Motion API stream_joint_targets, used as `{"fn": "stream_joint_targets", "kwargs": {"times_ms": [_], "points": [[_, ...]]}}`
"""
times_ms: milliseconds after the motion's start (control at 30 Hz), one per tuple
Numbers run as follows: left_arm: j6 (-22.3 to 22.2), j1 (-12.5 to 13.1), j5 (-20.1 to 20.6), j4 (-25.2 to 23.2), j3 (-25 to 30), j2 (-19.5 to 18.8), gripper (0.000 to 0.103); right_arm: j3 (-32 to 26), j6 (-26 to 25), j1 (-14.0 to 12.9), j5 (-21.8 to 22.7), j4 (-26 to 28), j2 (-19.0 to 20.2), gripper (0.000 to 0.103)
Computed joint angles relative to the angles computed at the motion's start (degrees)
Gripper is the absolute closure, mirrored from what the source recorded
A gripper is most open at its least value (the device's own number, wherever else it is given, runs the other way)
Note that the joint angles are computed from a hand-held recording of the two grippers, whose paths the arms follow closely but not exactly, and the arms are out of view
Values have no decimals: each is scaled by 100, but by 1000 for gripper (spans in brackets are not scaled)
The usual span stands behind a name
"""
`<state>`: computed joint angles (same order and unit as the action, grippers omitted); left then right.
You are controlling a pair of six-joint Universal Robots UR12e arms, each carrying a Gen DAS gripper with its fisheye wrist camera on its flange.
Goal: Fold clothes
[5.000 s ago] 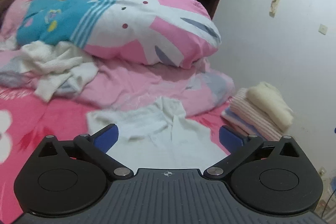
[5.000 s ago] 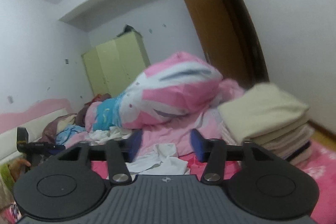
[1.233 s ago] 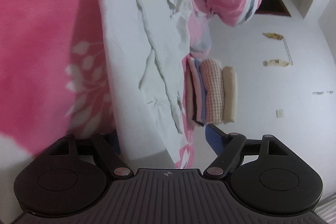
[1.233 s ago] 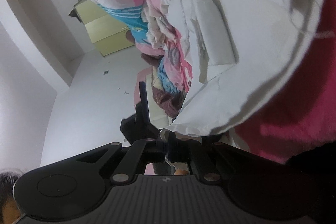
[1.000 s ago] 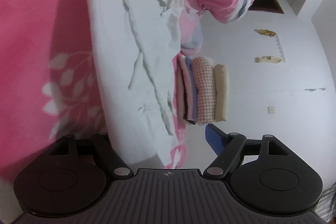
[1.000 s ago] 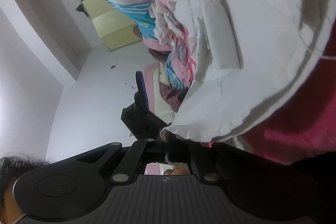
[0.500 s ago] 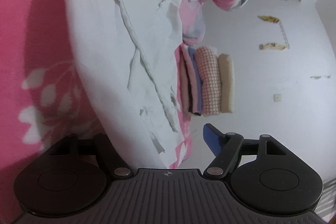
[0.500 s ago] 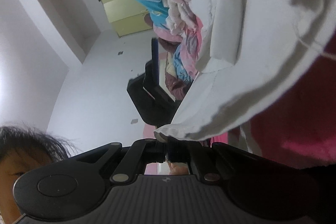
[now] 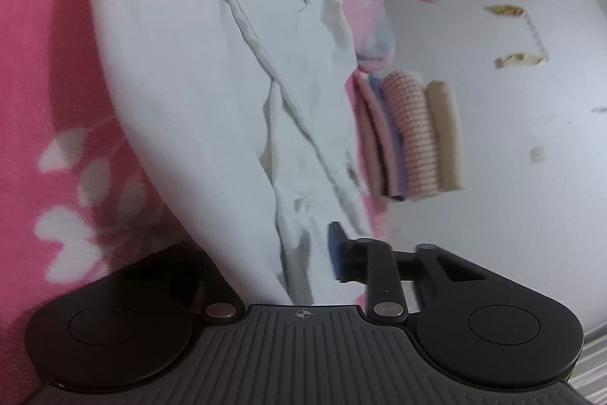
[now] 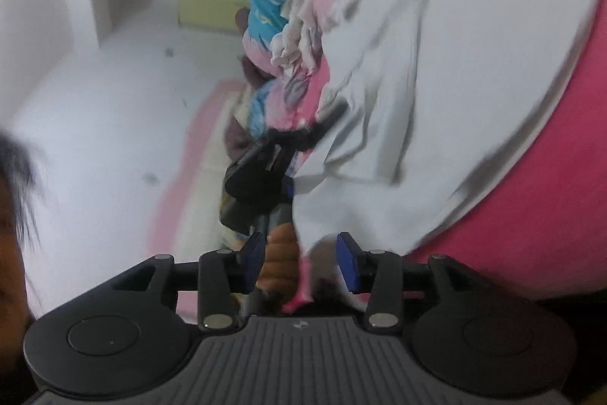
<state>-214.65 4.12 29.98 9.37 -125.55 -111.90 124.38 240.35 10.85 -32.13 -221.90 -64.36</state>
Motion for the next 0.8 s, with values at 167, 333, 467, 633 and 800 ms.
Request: {"fn": "stream_joint_targets", "kwargs": {"times_ms": [167,333,467,633,800], "points": [[172,-10,111,14,-40,28,83,60,-1763,-709,52,1213,-670,32],[173,-6,75,168,-59,-10,83,-436,-3466,-983,-1083,2995,-910,32],[175,-1,41,279,-71,-40,83,-1066,-4054,-1034,-1628,4129,-636,32],[170,3,1,339,-72,-62,83,-1595,-3706,-1075,-1554,4562,-40,32],[155,20,-56,375,-76,-78,83,-1789,-4358,-1113,-850,5015,133,29]]}}
